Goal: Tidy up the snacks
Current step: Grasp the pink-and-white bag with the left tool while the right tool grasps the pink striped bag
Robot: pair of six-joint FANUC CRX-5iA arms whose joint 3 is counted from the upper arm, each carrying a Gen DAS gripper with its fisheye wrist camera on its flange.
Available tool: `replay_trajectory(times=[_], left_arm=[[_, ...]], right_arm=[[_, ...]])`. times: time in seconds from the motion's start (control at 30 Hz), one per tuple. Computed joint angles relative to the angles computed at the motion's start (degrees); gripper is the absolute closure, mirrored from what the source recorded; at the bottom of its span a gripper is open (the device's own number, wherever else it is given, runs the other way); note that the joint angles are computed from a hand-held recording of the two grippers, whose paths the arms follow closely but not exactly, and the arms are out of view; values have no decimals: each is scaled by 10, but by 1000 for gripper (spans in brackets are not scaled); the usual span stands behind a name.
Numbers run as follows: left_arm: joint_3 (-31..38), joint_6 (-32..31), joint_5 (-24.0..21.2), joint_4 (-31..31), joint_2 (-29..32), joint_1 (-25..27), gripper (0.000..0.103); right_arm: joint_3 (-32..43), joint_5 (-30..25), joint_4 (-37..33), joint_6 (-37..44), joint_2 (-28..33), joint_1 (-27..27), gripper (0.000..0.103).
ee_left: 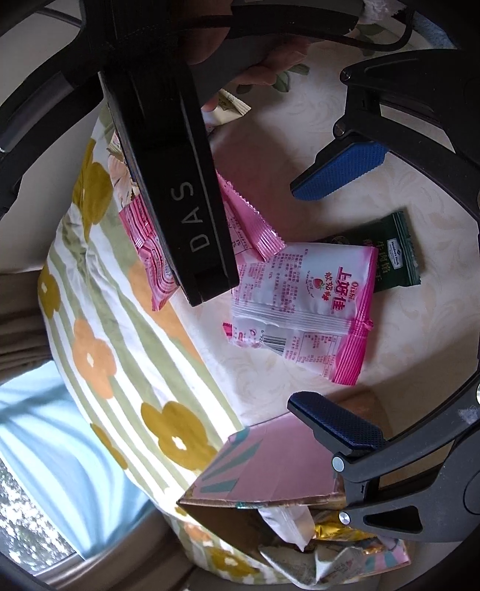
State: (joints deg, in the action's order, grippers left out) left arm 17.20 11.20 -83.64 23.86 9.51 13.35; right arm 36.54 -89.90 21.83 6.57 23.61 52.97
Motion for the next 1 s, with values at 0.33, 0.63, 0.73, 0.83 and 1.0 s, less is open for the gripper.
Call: replay_trajectory(times=[0.33,0.63,0.73,0.83,1.0], left_arm=[[2,16,18,-29,16,-19,0],[8,24,25,-43,25,-30,0],[17,30,18,-46,33,-33,0],[25,37,11,-47,42,-35,0],[57,68,-21,-35,72,-35,4]], right_arm=[[10,1,-20,7,19,-14,10],[0,15,-9,18,13,-10,27],[-17,36,-6,19,2,-10,34],[-51,75,-8,8,-21,-13,35],[-106,136,8,-37,-56,-13,35]])
